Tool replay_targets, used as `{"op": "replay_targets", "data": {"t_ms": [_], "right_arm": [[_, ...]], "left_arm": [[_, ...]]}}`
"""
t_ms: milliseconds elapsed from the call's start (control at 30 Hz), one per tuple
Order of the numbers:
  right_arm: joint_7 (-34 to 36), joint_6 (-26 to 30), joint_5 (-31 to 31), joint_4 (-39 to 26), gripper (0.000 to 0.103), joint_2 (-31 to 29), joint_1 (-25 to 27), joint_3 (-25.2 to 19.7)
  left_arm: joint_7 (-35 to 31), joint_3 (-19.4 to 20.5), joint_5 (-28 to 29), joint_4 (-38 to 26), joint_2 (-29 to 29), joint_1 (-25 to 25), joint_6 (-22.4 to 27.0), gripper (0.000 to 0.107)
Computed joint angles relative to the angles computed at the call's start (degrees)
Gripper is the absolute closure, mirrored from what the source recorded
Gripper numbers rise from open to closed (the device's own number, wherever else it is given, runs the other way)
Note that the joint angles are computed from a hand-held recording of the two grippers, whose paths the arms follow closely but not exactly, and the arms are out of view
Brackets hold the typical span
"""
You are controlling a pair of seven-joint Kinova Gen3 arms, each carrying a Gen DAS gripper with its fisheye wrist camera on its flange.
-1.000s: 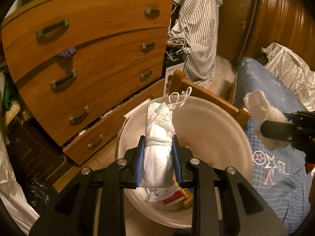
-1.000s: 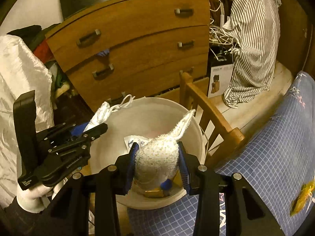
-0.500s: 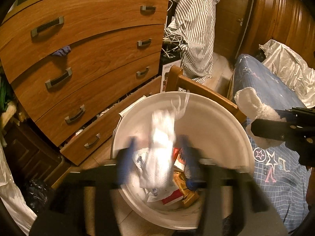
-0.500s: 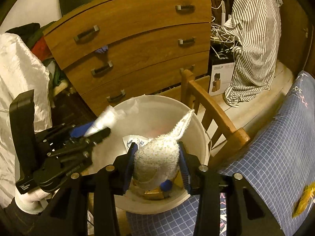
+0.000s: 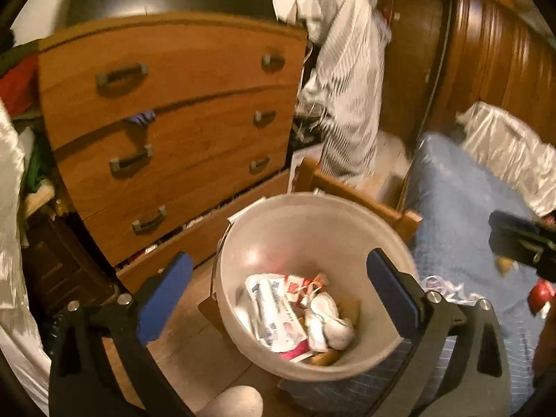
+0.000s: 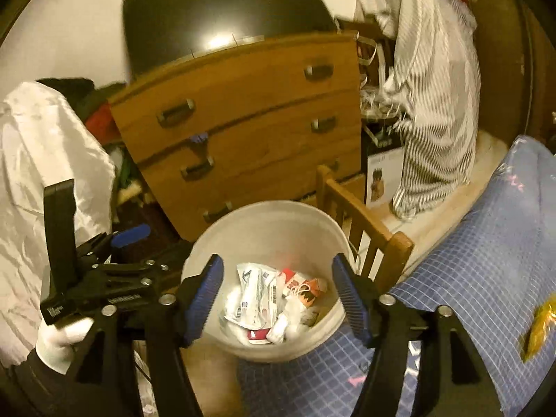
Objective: Collect trash
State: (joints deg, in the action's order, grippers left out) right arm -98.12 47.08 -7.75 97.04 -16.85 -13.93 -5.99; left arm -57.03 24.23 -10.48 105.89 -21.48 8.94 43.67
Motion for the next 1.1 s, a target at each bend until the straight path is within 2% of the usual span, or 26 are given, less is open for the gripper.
{"op": "replay_targets", "data": {"t_ms": [100, 200, 367, 500, 800, 1100], "right_arm": [[-2.49, -2.17, 2.66, 4.78, 0.030, -6.25, 1.36, -2.80], [-3.74, -2.46, 3.88, 8.41, 0.028, -12.14, 1.91, -4.58], [-5.70, -0.77, 4.15, 11.29, 0.025, -18.68, 2.94, -6.58], [-6.28, 1.32, 4.31, 11.88, 0.025, -22.54, 3.84, -6.44], [-5.35, 3.59, 3.97, 11.07, 0.024, -24.02, 4.48, -5.90], [-5.37, 3.49, 3.49, 10.67, 0.024, -22.95, 4.92, -6.31]], "left_arm": [[1.74, 0.62, 0.76, 2.88, -5.93, 0.20, -1.35, 0.010], [1.27, 1.48, 3.24, 3.06, -9.02, -0.05, 0.70, 0.010], [-0.69, 1.75, 7.25, 4.05, -13.10, 1.01, 1.53, 0.010], [-1.91, 3.85, 8.80, 3.79, -16.58, -0.66, 2.82, 0.010], [-3.71, 5.24, 12.45, 2.21, -20.31, -4.61, 5.54, 0.010], [-6.18, 6.46, 14.54, 1.09, -21.99, -6.51, 7.60, 0.010]]}}
